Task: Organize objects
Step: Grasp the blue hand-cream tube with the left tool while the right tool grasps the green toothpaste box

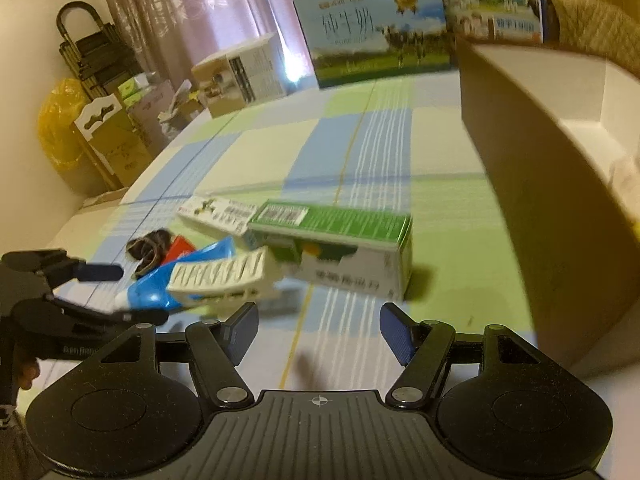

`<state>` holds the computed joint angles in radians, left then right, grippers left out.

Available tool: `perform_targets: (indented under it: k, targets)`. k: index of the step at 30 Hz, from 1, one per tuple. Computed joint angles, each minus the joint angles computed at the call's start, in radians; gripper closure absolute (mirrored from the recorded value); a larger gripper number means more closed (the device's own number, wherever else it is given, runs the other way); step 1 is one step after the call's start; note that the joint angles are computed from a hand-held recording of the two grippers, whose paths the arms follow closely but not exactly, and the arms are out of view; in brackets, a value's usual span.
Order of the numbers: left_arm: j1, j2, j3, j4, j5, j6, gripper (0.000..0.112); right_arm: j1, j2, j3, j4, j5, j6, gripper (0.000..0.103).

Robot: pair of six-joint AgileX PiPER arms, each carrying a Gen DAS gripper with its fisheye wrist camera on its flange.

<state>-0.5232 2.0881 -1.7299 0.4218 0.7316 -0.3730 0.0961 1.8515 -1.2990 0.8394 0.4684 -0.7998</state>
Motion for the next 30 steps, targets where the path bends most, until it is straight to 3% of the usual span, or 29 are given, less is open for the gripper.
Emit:
perform_targets:
  k: [9, 13, 20, 24, 30]
  targets:
    - [0.004, 0.027, -0.018, -0.008, 0.01, 0.015, 0.054, 0.031, 0.051, -0.069, -0.109, -0.117, -0.059, 0.039]
    - [0.002, 0.022, -0.009, -0.003, 0.008, 0.002, 0.056, 0.072, 0.105, -0.119, -0.309, -0.159, 0.004, 0.039]
    - [0.006, 0.009, -0.004, -0.024, 0.019, -0.023, 0.066, 0.05, 0.166, -0.19, -0.203, -0.073, -0.21, 0.039]
    - [0.009, 0.001, -0.001, -0.056, 0.022, -0.028, 0.069, 0.044, 0.141, -0.166, -0.209, -0.054, -0.245, 0.062]
    - [0.015, -0.013, 0.002, -0.124, 0.031, -0.031, 0.073, 0.041, 0.078, -0.135, -0.259, 0.046, -0.162, 0.075]
